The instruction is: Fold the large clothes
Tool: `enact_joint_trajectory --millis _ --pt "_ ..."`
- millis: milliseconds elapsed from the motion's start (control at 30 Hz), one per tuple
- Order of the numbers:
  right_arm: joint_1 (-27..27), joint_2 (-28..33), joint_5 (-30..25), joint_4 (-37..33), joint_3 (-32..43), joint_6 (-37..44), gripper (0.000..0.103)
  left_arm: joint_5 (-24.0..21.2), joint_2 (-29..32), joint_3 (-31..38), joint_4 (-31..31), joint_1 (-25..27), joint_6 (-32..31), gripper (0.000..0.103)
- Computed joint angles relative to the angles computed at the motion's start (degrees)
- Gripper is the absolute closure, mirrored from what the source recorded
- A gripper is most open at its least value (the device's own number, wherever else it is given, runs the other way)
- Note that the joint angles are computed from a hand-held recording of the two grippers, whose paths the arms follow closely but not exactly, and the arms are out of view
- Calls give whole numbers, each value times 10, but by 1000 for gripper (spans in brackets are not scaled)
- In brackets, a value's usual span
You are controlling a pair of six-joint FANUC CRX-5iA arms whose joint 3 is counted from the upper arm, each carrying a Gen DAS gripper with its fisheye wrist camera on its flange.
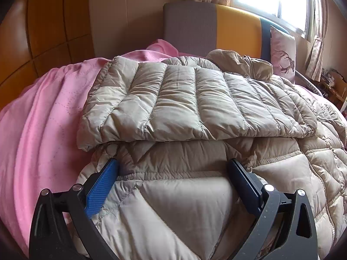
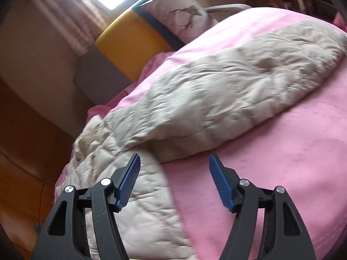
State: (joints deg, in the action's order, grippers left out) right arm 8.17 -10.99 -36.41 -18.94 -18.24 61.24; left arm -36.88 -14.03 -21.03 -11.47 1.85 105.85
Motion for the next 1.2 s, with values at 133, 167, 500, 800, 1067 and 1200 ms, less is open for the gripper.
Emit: enact_joint_trajectory --millis 133,167,500,800,1067,1200 --pt "-103 12 8 -92 13 45 41 -1 -1 0 -4 -2 4 4" --pt "-112 11 15 -84 11 29 40 0 1 0 1 1 -2 4" --pt "-189 58 63 -72 34 -52 55 1 1 -4 11 4 -12 4" --pt "-186 73 36 -9 53 -80 88 13 2 -15 35 13 -31 4" --pt "-61 21 95 153 22 -128 92 16 1 -17 35 13 -30 4" --pt "45 1 111 326 -9 -174 92 18 0 -18 37 13 -30 4"
